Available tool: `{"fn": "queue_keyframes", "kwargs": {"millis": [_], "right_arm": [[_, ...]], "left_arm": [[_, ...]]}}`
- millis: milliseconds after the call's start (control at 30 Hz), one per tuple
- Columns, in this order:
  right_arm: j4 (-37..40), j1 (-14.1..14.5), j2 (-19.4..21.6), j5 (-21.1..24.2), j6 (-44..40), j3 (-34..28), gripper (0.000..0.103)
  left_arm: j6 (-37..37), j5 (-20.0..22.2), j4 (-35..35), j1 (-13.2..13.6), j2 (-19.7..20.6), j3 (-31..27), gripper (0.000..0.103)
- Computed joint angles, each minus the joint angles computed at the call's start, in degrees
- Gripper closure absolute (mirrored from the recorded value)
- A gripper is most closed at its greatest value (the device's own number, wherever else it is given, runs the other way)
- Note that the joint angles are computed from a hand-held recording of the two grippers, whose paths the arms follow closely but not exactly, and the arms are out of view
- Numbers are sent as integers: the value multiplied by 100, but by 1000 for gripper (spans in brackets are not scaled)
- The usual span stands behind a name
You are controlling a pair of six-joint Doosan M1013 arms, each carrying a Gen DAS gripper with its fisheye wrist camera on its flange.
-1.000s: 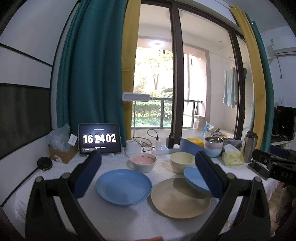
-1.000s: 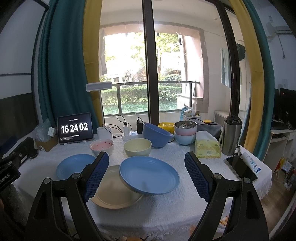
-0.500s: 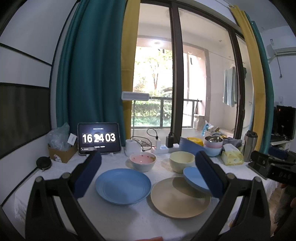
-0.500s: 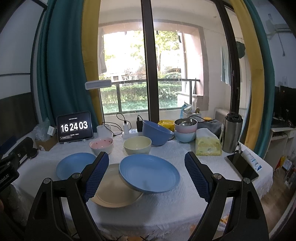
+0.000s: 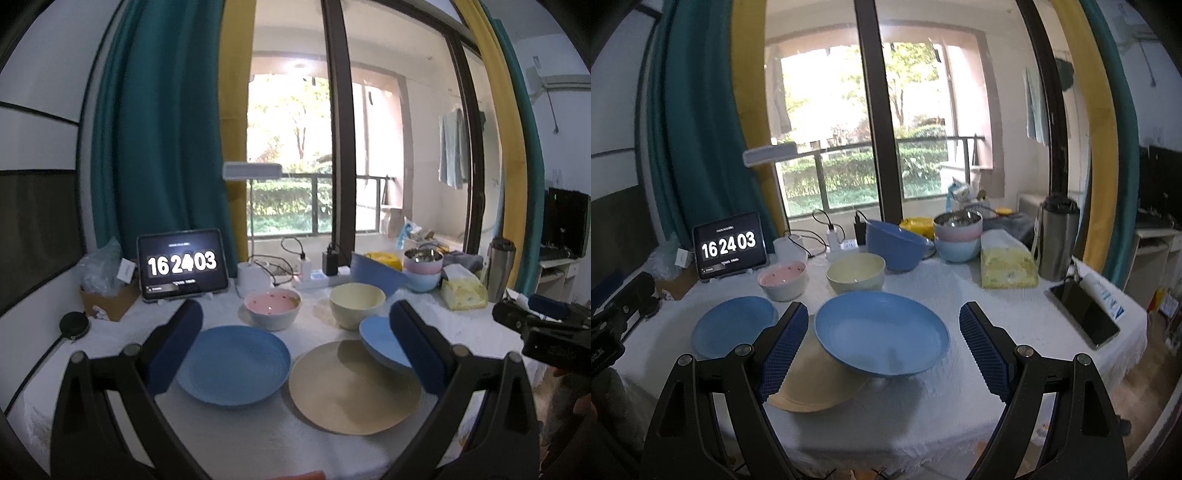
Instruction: Organize plates and bowls
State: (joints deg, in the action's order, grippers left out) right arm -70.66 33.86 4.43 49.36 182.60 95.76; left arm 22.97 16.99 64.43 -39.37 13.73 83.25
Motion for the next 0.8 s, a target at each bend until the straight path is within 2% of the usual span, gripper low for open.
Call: {"fn": "queue_keyframes", "kwargs": {"millis": [400, 533, 800], "right_arm": [[749, -544, 60, -458, -146, 90, 16], [1056, -756, 100, -638, -307, 115, 16], [1582, -1147, 194, -1025, -713, 138, 20]], "left_arm": [[2830, 503, -2616, -105, 602, -780, 1], [3463, 756, -3138, -164, 838, -1083, 1], [4195, 1338, -3738, -253, 1287, -1700, 1]]}}
